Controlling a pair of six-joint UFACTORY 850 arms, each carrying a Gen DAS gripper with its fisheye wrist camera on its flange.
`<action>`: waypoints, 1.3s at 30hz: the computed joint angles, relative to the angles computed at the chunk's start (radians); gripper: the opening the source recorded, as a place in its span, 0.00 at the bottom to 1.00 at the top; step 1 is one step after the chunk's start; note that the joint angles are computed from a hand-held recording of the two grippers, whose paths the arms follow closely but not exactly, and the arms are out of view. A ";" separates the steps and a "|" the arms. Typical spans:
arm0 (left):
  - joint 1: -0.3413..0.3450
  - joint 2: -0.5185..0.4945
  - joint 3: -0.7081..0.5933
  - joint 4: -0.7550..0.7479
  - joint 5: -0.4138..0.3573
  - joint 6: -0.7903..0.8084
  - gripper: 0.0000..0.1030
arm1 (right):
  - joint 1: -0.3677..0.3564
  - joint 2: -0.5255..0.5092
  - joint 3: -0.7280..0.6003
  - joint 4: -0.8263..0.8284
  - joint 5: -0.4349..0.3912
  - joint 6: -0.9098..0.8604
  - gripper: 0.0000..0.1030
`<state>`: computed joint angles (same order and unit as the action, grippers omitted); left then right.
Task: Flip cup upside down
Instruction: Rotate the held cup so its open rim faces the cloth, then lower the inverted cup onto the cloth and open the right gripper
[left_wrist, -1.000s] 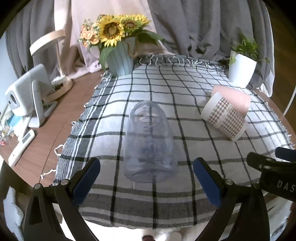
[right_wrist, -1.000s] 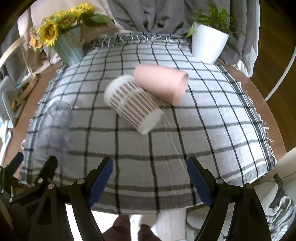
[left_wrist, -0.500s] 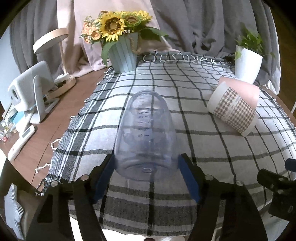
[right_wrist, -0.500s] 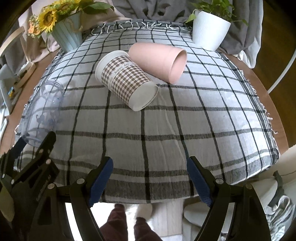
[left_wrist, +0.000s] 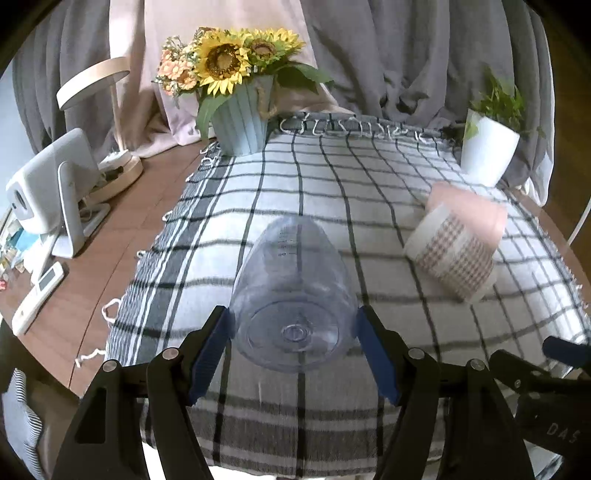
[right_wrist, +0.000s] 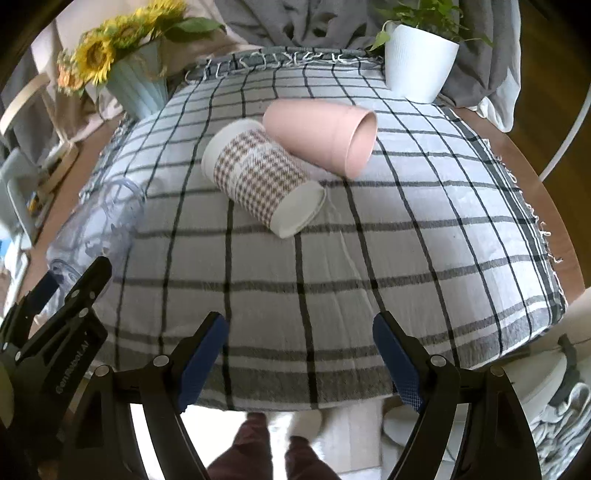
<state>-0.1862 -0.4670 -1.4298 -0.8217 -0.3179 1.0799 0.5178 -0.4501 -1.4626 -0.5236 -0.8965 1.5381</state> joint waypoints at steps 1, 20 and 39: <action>0.001 -0.005 -0.012 -0.003 -0.007 0.000 0.67 | -0.003 0.001 -0.003 -0.004 0.004 0.008 0.80; -0.014 -0.157 -0.294 0.079 -0.096 -0.122 0.67 | -0.059 -0.045 -0.117 -0.092 0.019 0.059 0.80; -0.032 -0.273 -0.493 0.262 -0.190 -0.323 0.67 | -0.090 -0.060 -0.150 -0.094 0.027 0.081 0.80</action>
